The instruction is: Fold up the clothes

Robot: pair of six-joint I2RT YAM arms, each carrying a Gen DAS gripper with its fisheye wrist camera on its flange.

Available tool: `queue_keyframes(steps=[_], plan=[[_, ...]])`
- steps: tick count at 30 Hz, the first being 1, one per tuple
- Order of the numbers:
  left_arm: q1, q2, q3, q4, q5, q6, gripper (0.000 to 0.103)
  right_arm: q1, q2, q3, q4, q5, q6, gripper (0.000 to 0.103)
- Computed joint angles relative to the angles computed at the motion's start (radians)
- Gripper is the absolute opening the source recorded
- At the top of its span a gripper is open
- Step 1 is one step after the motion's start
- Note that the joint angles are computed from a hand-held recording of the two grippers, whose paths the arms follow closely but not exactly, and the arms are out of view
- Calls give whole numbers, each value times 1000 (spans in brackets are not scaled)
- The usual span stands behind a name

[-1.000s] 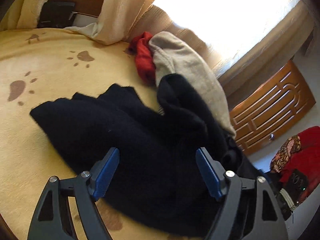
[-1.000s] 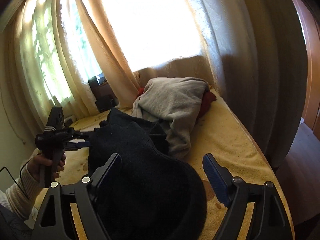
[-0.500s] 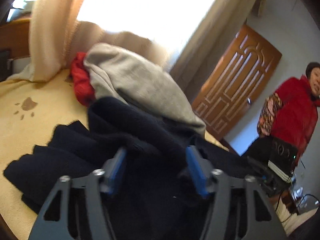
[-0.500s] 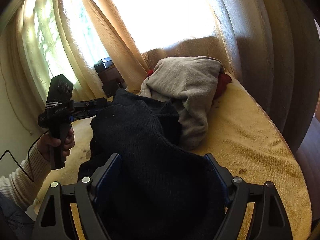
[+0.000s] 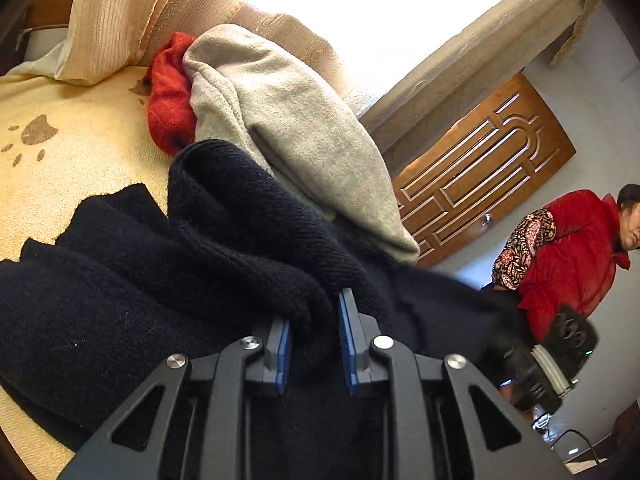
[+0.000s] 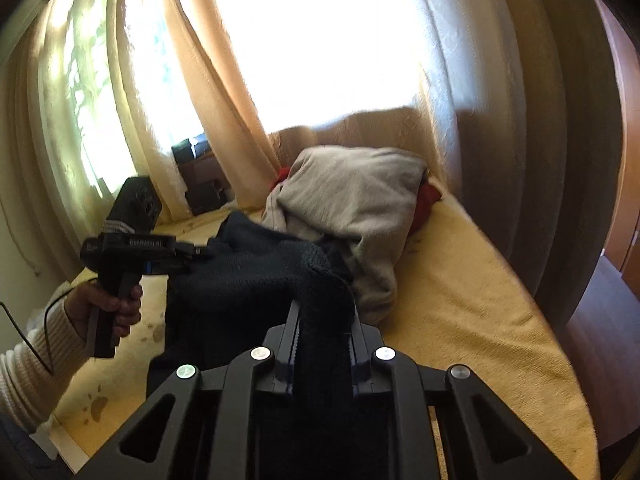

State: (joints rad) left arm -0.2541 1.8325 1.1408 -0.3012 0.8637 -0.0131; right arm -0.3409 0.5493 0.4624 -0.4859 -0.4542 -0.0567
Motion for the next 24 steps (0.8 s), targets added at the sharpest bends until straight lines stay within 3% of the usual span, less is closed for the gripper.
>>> queue_keyframes(steps=[2,3,6,8,10,13,16,20,24], plan=[[7,-11,-7,-7,8,14,33,-156,-117,21,-60,-59,2,19],[16,-20,-14,-19,19,27,34,-281,-150,35,-94,-129,-12,19],[4,-11,1,-25,0,28,34,-531,-210,42,-166,-192,-67,19],[-10,5,21,-42,-6,28,34,-599,-211,25,-201,-202,-118,19],[-30,19,46,-64,-14,42,34,-652,-183,9,-239,-260,-152,19],[-58,19,70,-86,-66,64,34,-654,-200,-12,-248,-259,-148,19],[-71,23,88,-99,-101,59,21,-689,-193,-5,-255,-298,-153,19],[-48,-16,38,-39,-78,2,13,-756,-177,13,-257,-376,-153,19],[-11,-123,-63,82,-65,-76,13,-763,-238,28,-187,-415,-56,19]])
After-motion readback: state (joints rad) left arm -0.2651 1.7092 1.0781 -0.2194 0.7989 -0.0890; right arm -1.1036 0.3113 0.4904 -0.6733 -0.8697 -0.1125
